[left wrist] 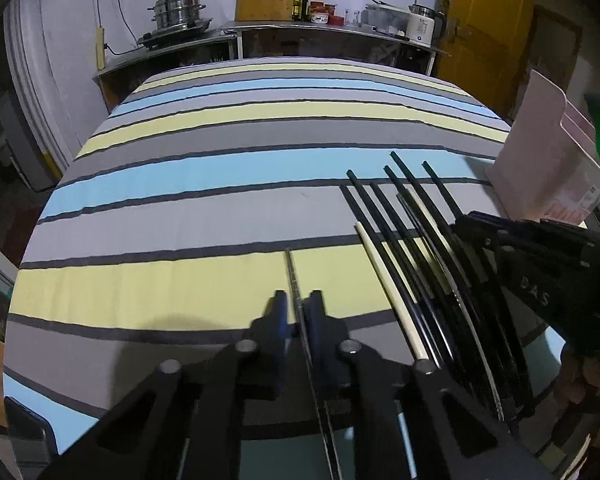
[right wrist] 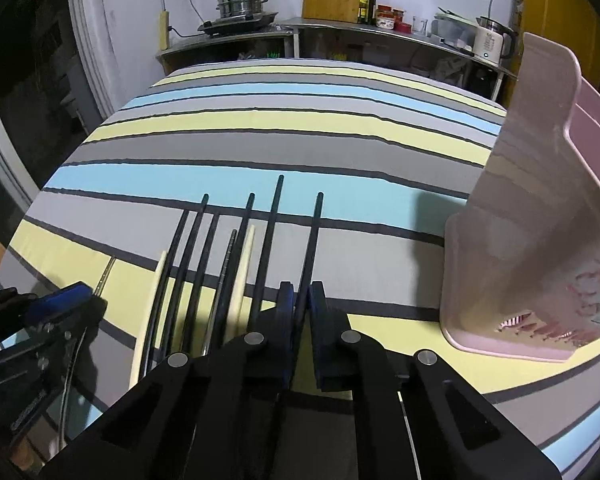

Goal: Organize utensils
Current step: 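Close the right gripper on a black chopstick while the left gripper grasps a metal chopstick, then lift both held chopsticks and carry them over the pink utensil holder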

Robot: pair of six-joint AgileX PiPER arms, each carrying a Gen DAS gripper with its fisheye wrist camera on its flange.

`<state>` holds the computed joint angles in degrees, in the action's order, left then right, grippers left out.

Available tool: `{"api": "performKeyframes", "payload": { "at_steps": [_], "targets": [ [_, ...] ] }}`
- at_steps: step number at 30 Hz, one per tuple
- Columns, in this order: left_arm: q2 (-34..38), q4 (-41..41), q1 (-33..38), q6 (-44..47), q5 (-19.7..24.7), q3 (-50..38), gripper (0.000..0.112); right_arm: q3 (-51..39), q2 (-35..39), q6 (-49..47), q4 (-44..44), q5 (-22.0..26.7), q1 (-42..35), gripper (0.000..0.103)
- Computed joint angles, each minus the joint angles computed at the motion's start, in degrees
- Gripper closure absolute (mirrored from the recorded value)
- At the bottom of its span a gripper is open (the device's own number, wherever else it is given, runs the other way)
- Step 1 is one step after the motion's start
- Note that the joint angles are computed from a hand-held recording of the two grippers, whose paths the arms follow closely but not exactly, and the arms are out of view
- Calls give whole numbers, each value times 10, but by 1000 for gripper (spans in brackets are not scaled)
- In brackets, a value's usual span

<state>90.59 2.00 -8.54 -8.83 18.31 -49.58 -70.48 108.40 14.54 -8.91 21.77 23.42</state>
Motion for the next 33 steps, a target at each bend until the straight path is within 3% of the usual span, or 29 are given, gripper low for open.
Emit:
{"api": "performKeyframes", "payload": {
  "at_steps": [2, 8, 17, 23, 33],
  "targets": [
    [1, -78, 18, 72, 9, -6, 107, 9, -9, -27, 29, -4, -3, 96],
    [-38, -186, 42, 172, 23, 2, 107, 44, -63, -60, 67, -20, -8, 97],
    [-138, -296, 85, 284, 96, -9, 107, 88, -172, -163, 176, -18, -32, 97],
    [-192, -302, 95, 292, 137, -17, 107, 106, -226, -188, 208, -10, -42, 97],
    [-207, -305, 86, 281, 191, -67, 107, 121, -295, -216, 245, 1, -64, 97]
  ]
}}
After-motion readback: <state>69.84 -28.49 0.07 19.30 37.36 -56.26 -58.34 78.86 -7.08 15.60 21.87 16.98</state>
